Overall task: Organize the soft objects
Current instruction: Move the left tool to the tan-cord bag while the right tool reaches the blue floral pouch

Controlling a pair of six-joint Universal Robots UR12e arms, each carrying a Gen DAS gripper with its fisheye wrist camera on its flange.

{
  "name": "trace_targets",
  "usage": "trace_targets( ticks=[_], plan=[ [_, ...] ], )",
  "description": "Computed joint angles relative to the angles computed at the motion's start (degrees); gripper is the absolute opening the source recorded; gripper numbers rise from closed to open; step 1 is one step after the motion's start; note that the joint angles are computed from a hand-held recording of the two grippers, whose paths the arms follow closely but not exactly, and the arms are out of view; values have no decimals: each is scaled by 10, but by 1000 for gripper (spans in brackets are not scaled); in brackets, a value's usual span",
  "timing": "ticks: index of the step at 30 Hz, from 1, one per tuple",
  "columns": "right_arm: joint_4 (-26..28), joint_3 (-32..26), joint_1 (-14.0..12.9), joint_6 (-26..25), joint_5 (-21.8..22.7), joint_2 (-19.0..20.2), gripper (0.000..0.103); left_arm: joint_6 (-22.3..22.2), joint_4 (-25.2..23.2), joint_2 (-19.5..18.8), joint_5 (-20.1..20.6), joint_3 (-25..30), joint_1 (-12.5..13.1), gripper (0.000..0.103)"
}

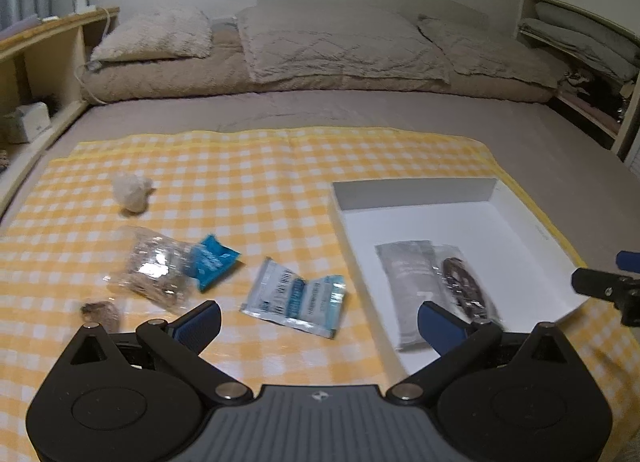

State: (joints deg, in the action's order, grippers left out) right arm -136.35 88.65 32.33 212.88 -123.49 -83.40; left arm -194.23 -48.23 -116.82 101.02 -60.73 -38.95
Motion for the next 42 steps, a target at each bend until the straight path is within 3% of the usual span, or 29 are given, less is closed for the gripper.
trace_targets(
  ticks=[4, 10, 20, 33, 42],
  plan=[
    [-8, -5, 1, -6, -1, 7, 103, 9, 16, 9, 29, -14, 4, 103],
    [-27, -23, 2, -33, 15, 25, 103, -15, 58, 27, 67, -46, 17, 103],
    [-56, -69, 12, -85, 52, 66, 103, -43, 37, 55, 101, -71, 45, 103],
    [-70, -135, 27, -125, 138, 125, 103, 8, 30, 75, 83, -104, 78, 103],
    [-73, -179, 35, -139, 228, 169, 103, 6, -35, 66, 52, -92, 93, 103]
  ],
)
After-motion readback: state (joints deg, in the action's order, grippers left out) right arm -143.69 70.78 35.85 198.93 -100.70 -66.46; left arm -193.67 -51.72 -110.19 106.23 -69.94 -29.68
